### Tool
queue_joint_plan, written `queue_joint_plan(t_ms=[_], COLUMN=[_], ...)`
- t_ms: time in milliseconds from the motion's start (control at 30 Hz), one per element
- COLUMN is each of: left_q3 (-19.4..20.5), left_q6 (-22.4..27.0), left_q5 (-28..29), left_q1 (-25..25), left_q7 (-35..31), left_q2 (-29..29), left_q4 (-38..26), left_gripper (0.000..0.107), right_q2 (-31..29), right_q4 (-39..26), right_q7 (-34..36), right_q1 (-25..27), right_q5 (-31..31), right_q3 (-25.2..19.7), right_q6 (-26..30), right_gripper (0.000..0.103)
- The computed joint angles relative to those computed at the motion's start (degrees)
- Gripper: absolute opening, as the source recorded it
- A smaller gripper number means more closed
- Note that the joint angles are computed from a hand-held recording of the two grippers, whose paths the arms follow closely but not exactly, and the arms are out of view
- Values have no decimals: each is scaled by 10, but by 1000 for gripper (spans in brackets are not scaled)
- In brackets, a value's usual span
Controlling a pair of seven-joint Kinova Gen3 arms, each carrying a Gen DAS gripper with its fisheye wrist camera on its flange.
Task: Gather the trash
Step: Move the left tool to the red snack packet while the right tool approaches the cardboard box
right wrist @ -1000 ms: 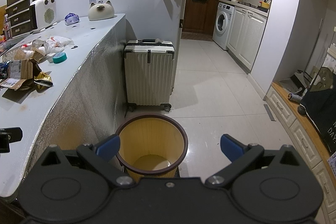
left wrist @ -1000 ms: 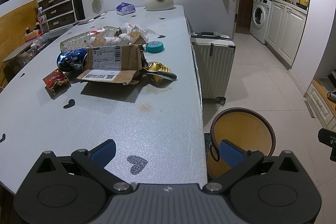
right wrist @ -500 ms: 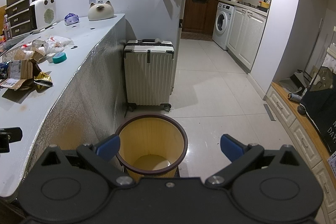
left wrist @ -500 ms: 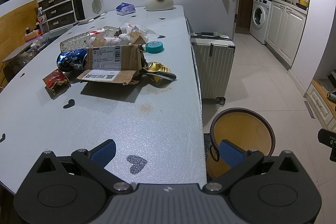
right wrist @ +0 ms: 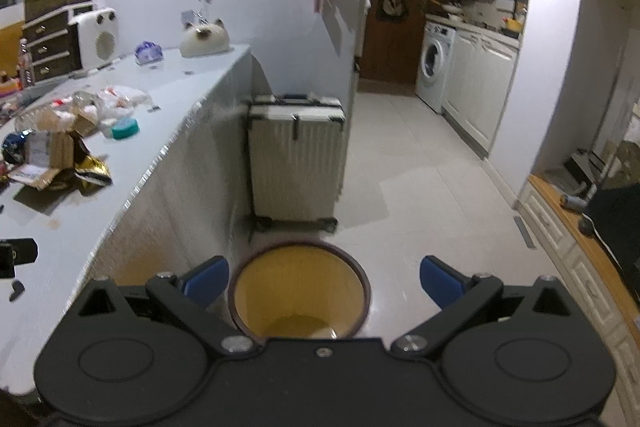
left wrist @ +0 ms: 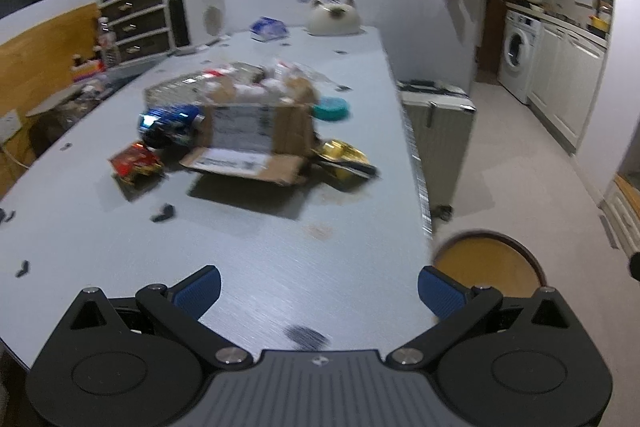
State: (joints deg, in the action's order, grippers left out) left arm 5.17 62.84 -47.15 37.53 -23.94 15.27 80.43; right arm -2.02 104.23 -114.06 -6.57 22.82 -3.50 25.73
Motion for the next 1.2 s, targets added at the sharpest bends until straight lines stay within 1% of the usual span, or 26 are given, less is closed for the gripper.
queue_joint_plan(t_ms=[67, 100, 133, 333, 433, 533, 667, 733, 800, 833, 867, 900, 1000, 1067, 1100, 1167, 1200], left_q3=[-7, -10, -12, -20, -18, -16, -13, -13, -14, -15, -17, -19, -22, -24, -24, -28, -29], left_q6=[1, 1, 0, -13, -22, -44, -50, -58, -67, -74, -83, -89, -101, -107, -111, -128, -138], left_q5=[-11, -16, -20, -46, -56, -59, -57, -46, -30, -13, -1, 9, 19, 20, 23, 28, 27], left_q1=[-3, -5, -9, -36, -49, -67, -91, -107, -125, -138, -149, -159, -179, -190, -196, -211, -217], left_q7=[10, 15, 20, 51, 67, 80, 71, 56, 45, 34, 27, 24, 19, 24, 22, 24, 31], left_q2=[-1, -3, -4, -19, -27, -40, -46, -52, -59, -63, -67, -71, -79, -82, -84, -91, -95], left_q4=[3, 5, 7, 29, 43, 65, 77, 82, 87, 88, 91, 95, 106, 112, 115, 126, 133], left_gripper=[103, 103, 103, 103, 103, 103, 103, 103, 103, 103, 103, 103, 103, 103, 103, 103, 103], right_q2=[7, 10, 14, 43, 69, 104, 165, 200, 244, 261, 276, 288, 310, 322, 333, 352, 358], right_q4=[-1, -1, -5, -20, -36, -59, -93, -104, -122, -131, -143, -158, -209, -252, -273, -311, -332], right_q7=[8, 22, 28, 160, 230, 300, 393, 439, 486, 509, 533, 556, 626, 672, 691, 706, 712], right_q1=[-7, -2, 10, 157, 223, 282, 347, 373, 388, 387, 377, 358, 292, 242, 226, 200, 179], right_q5=[-1, -10, -12, -113, -170, -223, -285, -308, -329, -340, -354, -369, -418, -456, -467, -469, -480], right_q3=[3, -2, -17, -173, -253, -333, -439, -492, -541, -552, -554, -545, -486, -433, -417, -393, -368], right_q6=[-22, -36, -43, -107, -131, -144, -156, -179, -192, -194, -195, -191, -152, -108, -85, -38, -15], right_gripper=[103, 103, 103, 103, 103, 103, 103, 103, 103, 103, 103, 103, 103, 103, 103, 103, 103])
